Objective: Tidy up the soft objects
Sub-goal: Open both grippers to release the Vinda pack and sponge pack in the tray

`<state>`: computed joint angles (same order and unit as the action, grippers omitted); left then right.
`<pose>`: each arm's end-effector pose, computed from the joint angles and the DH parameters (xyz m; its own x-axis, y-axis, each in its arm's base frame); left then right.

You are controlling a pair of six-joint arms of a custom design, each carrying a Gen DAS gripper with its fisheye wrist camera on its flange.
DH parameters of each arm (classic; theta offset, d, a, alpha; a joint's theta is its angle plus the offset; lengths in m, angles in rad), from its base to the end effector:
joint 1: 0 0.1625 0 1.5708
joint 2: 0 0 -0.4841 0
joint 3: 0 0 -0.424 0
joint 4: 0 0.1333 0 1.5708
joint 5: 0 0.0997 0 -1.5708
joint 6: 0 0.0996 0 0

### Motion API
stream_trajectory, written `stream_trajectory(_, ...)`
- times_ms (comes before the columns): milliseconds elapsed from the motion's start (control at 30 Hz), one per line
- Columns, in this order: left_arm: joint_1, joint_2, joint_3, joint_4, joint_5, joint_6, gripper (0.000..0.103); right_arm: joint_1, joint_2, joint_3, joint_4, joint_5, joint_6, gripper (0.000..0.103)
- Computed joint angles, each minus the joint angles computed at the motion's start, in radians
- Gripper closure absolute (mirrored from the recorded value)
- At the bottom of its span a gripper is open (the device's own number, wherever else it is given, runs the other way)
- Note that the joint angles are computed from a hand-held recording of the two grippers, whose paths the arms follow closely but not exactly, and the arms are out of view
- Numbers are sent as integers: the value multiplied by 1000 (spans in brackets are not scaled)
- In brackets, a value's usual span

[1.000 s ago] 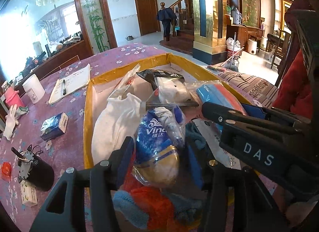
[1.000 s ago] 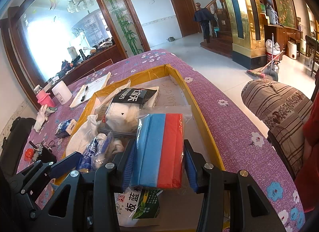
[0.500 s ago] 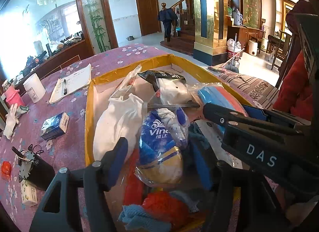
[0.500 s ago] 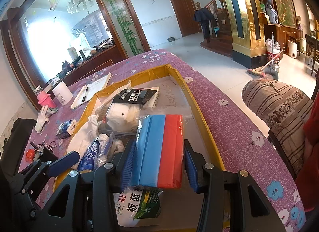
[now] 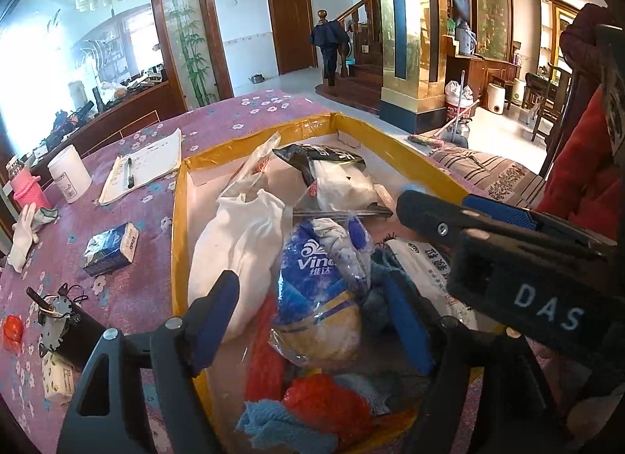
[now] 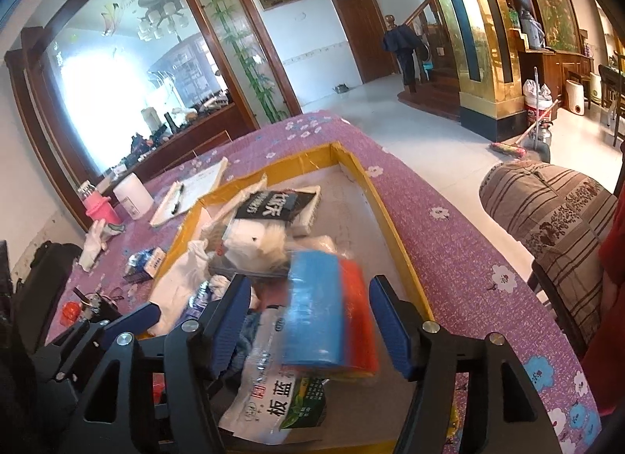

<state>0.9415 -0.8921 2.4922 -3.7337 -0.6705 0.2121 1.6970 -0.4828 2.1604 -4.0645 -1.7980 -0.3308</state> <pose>-0.0698 -0.4549 0.1164 -0.6268 0.1711 -0.7601 0.6442 0.6626 -0.3821 0.1758 -0.5045 -0.0282 -0.9057 -0.1828 0.3826 -0.4022 0.6558 -0.6389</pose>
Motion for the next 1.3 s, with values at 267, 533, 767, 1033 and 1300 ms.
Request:
stream_trajectory(267, -9, 0, 10, -51, -5, 24, 25, -11, -1, 27, -99, 67, 2, 34)
stream_trajectory(533, -12, 7, 17, -81, -2, 33, 24, -16, -5, 34, -115, 75, 16, 33)
stream_trajectory(767, -23, 24, 23, -142, 7, 67, 19, -16, -2, 31, -127, 66, 19, 29)
stream_trajectory(1033, -30, 4, 24, -76, 32, 25, 14, -31, 1, 45, -206, 90, 32, 20)
stream_trajectory(1300, -83, -155, 106, 74, 46, -118, 13, -37, 4, 49, -255, 90, 45, 16)
